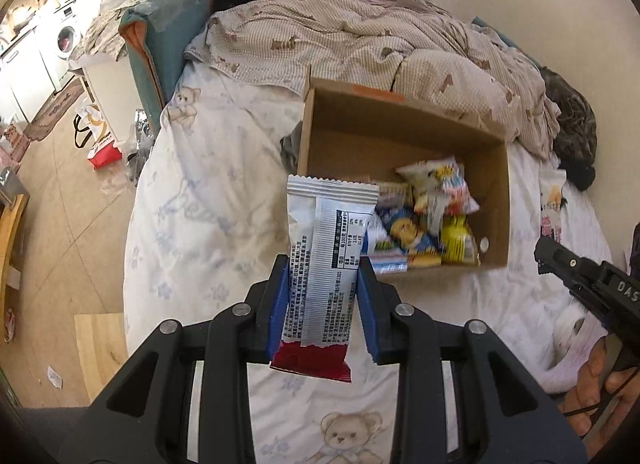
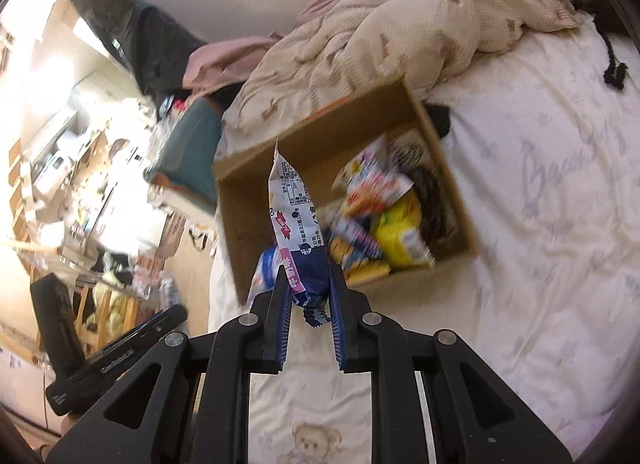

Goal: Organize snacks
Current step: 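Carry both held snacks over the box and lower them inside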

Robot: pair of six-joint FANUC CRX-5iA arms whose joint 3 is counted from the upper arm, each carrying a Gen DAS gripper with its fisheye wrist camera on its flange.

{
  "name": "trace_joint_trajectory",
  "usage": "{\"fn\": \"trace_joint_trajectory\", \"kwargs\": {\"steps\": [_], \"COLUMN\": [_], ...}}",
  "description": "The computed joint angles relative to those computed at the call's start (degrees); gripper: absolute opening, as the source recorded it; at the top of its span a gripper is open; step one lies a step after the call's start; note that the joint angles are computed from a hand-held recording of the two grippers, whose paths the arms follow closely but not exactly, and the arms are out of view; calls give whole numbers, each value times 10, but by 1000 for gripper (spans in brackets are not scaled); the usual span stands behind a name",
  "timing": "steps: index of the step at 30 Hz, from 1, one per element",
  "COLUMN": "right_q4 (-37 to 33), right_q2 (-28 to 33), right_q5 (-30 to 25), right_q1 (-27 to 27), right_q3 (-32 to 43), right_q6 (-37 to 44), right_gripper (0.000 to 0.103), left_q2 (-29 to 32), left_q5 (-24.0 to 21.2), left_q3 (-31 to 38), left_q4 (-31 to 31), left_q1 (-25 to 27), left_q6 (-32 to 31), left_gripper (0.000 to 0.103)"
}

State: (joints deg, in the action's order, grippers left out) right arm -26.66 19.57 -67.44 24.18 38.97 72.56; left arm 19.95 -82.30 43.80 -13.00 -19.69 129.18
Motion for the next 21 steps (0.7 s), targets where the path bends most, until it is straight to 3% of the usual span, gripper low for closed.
{"fn": "trace_joint_trajectory", "kwargs": {"steps": [11, 18, 21], "right_q4": [41, 51, 44], "right_q2": [110, 193, 227], "right_q5": [-55, -112, -142], "right_q1": [-1, 10, 9], "right_q3": [134, 249, 301], "right_q6": [-35, -29, -38], "right_gripper": [19, 19, 19], "left_q2": [124, 227, 295], "left_q5": [-51, -113, -163], "left_q3": [189, 345, 458], "left_q4": [1, -9, -15], "left_q1": [11, 16, 17], "left_q6": [-40, -70, -88], "left_gripper": [28, 28, 28]}}
